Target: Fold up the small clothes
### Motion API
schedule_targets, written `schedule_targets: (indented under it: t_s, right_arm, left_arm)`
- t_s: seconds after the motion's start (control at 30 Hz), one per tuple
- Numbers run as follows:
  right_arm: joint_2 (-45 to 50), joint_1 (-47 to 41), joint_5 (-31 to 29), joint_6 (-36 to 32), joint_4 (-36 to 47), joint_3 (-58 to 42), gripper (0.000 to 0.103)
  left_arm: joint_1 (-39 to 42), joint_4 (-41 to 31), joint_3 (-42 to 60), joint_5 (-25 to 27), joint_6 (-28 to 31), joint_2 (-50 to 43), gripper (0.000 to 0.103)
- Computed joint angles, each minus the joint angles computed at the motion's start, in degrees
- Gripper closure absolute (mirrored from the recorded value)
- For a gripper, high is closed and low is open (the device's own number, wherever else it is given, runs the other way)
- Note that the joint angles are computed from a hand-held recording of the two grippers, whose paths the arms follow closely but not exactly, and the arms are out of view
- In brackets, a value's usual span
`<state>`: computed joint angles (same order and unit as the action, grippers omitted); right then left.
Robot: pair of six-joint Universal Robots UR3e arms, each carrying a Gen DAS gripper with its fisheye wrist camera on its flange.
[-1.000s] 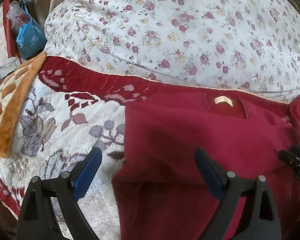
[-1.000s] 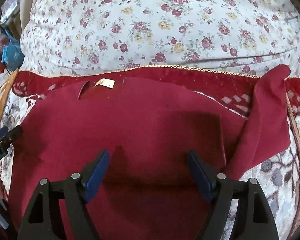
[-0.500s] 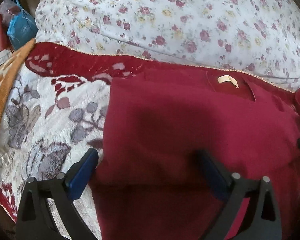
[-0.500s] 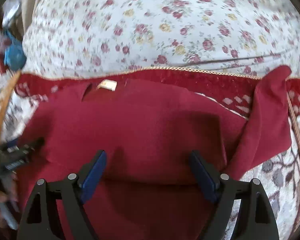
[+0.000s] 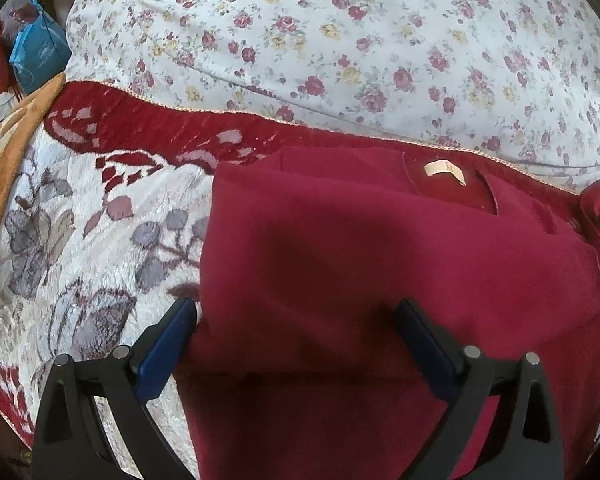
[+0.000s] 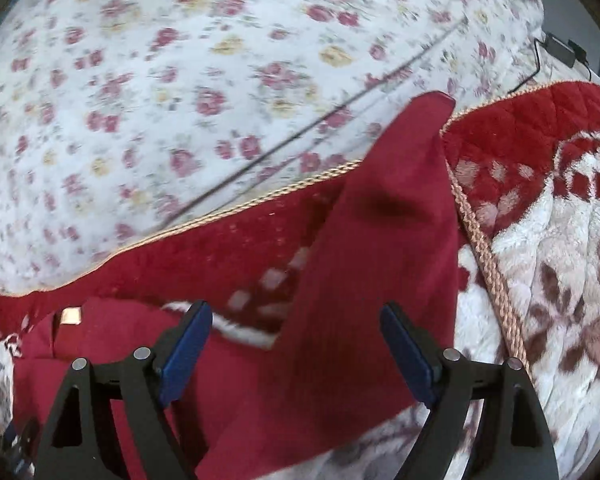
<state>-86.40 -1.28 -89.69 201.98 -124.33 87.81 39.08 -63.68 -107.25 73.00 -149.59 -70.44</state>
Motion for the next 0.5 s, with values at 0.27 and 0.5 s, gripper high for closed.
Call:
schedule_targets:
  t_s: [0.27, 0.5]
  right_arm:
    - [-2.8, 3.1, 4.6, 0.3, -2.1, 2.0, 0.013]
    - [-0.3, 5.6, -0.7, -0.5, -2.9, 0.8, 0.013]
  left_arm:
    - [-0.5, 2.2, -1.3, -0.2, -0.1, 0.5, 0.003]
    - [-0.1, 2.3, -2.4, -0.2, 0.9, 2.0, 0.003]
